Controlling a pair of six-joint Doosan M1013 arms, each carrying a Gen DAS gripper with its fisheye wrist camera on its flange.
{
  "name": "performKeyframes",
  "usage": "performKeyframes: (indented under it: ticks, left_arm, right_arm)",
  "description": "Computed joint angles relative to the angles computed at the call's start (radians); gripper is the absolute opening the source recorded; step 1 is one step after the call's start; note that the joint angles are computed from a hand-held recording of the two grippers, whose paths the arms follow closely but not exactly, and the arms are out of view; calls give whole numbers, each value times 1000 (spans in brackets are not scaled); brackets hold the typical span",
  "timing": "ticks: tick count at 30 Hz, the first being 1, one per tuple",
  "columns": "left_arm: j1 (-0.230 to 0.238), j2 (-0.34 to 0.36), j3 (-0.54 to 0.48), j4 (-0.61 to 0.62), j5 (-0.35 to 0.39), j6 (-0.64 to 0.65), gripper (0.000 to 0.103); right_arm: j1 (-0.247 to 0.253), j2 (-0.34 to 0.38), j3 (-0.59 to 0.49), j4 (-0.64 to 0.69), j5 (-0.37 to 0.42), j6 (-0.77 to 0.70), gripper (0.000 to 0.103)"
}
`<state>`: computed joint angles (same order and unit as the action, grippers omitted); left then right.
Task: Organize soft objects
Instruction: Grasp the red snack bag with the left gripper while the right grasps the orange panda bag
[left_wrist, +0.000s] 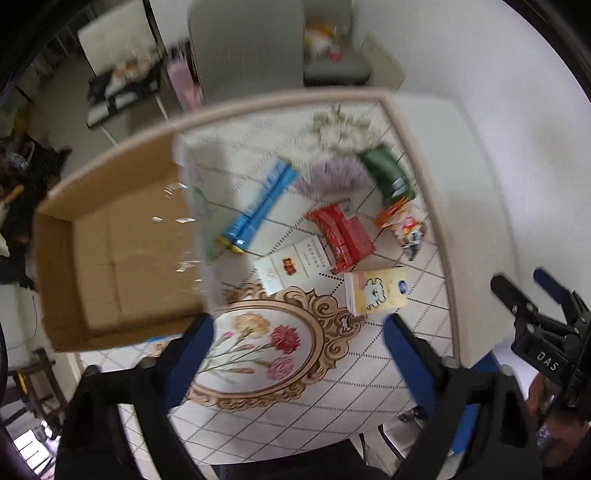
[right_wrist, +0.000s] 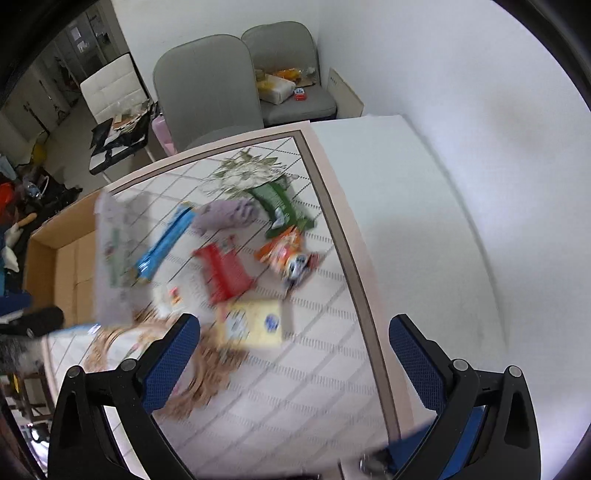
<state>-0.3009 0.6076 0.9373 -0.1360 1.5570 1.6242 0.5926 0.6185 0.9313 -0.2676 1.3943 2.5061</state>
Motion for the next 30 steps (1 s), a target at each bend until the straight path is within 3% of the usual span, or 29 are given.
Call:
performKeyframes:
  ticks: [2, 9, 10, 13, 16, 19, 21, 24, 26, 27, 30]
  left_arm:
    - [-17, 48, -34, 18, 21, -19, 76]
    - [-28, 196, -136, -62, 131, -120, 75]
    - [-30, 214, -153, -66, 142, -129, 75]
    - [-29, 248, -187, -105, 174, -154, 75]
    - [-31, 286, -233, -147, 217, -176, 76]
    - [-41, 332, -289, -161, 268, -215, 76]
    - [-55, 370, -333, -147, 306, -226, 76]
    - [-77, 408, -375, -84, 343, -228, 76]
    - [-88, 412, -376, -50, 338, -213, 76]
    - [-95, 405, -364, -24, 320, -193, 64]
    - [-116, 375, -310, 39, 252, -98, 57]
  right_arm:
    - [-32, 35, 4, 30, -21, -65, 99]
    - [-114, 186, -77, 268, 21, -351, 92]
    - [-121, 200, -84, 296, 27, -374, 89]
    - [-132, 241, -120, 327, 86, -387, 63]
    - [-141, 243, -110, 326, 130, -328, 54]
    - [-157, 222, -65, 358, 146, -220, 54]
    - [-169, 186, 1, 400, 68, -193, 54]
    - [-182, 167, 38, 437, 28, -189, 55]
    - [-189, 168, 38, 449, 33, -213, 56]
    - [-190, 171, 31, 449, 44, -222, 56]
    - [-193, 176, -2, 433, 70, -268, 58]
